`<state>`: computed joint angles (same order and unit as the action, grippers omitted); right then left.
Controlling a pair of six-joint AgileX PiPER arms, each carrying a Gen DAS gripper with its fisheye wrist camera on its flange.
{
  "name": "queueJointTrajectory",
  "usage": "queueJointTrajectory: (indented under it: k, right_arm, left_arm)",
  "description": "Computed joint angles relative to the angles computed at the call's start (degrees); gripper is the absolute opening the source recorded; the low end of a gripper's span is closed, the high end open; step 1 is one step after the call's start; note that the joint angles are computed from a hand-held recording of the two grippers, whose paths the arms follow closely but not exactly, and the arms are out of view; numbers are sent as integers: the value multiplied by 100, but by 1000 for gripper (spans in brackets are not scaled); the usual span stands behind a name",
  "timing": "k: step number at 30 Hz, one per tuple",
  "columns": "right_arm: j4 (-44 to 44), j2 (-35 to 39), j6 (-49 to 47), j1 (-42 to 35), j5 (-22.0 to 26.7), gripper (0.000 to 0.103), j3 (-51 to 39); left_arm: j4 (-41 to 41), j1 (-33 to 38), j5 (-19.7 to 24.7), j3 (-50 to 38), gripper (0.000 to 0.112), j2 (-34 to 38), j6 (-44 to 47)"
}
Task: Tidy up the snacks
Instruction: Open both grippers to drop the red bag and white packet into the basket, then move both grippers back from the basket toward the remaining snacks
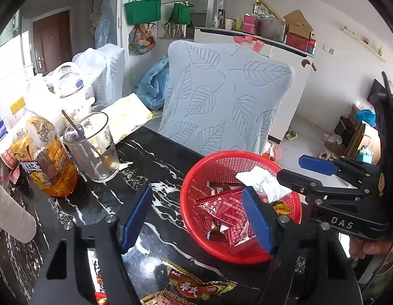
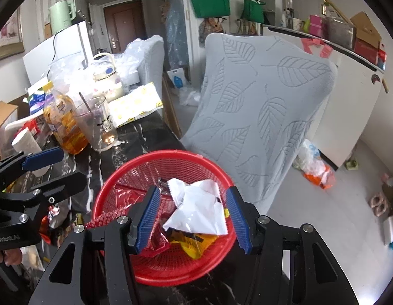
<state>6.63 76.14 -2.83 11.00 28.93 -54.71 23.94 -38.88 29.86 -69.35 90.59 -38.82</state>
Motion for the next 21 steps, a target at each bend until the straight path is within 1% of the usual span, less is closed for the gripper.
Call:
queueJointTrajectory:
  k: [6, 8, 10, 12, 16, 21]
  right_arm:
    - [-205, -264, 208, 17, 177, 54, 19]
    - [-276, -374, 270, 30, 231, 54, 4]
    - [-275, -492, 281, 40, 275, 54, -4]
    - [-329, -623, 337, 75, 327, 54, -19]
    - [-573, -938, 610, 257, 451, 54, -65]
    - [-1101, -1417, 1223, 686, 676, 54, -141]
  left_arm:
    - [137, -144, 86, 26, 72, -166, -226]
    - [303, -229, 230, 4, 72, -234, -386]
    - [642, -374, 464, -29, 72, -310, -706]
    - [807, -462, 569, 0, 72, -450, -868]
    - [938, -588, 721, 59, 72, -761, -992]
    - [1477, -935, 1048, 187, 72, -1225, -1456]
